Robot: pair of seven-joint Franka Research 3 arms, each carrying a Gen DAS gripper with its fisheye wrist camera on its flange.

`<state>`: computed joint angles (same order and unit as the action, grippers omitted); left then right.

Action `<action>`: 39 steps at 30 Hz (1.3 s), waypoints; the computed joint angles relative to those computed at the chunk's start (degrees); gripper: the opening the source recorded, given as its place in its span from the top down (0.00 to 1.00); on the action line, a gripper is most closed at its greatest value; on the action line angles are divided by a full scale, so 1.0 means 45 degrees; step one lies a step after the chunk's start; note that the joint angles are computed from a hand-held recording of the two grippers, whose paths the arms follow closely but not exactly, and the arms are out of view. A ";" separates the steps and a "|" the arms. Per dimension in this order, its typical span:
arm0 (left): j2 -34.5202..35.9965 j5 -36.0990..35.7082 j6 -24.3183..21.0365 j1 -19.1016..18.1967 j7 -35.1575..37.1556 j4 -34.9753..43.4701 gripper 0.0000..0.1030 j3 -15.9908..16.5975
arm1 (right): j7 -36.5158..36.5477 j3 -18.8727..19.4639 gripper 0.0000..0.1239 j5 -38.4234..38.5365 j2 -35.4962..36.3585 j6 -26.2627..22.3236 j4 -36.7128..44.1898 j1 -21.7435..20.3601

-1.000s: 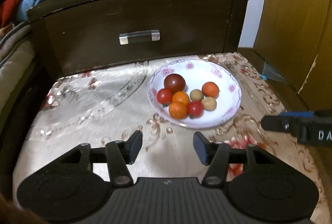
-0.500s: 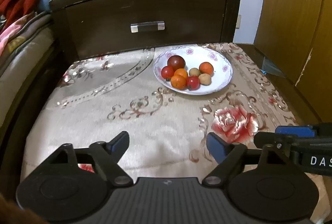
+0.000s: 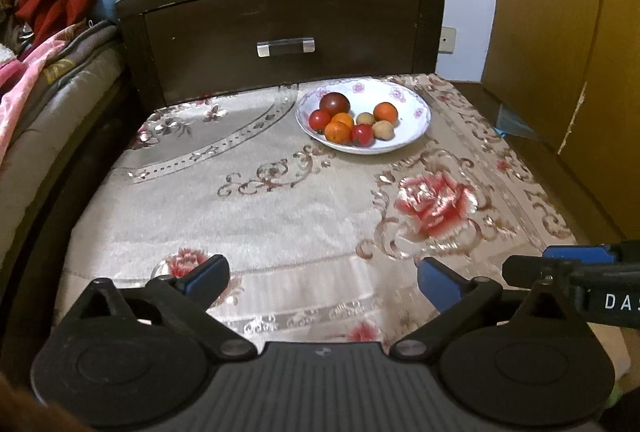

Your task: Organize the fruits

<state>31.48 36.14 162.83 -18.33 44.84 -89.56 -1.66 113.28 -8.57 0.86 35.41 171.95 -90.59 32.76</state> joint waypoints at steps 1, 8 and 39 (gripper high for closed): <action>-0.0125 0.0047 0.0067 -0.0029 -0.0083 -0.0187 0.00 0.0038 | 0.0080 -0.0080 0.66 -0.0010 -0.0100 0.0088 -0.0184 0.0086; -0.0626 0.0634 0.0284 -0.0217 -0.0758 -0.0922 0.00 0.0240 | 0.0748 -0.0880 0.65 -0.0354 -0.0786 0.0457 -0.1503 0.0925; -0.1381 0.2359 -0.0507 -0.0331 -0.2307 -0.1967 0.00 0.0045 | 0.1725 -0.1175 0.63 -0.1374 -0.1281 0.0493 -0.2471 0.1593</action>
<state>25.26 46.76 160.55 -19.82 34.46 -98.41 -1.46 121.05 -13.86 -5.33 29.65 174.16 -101.71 39.93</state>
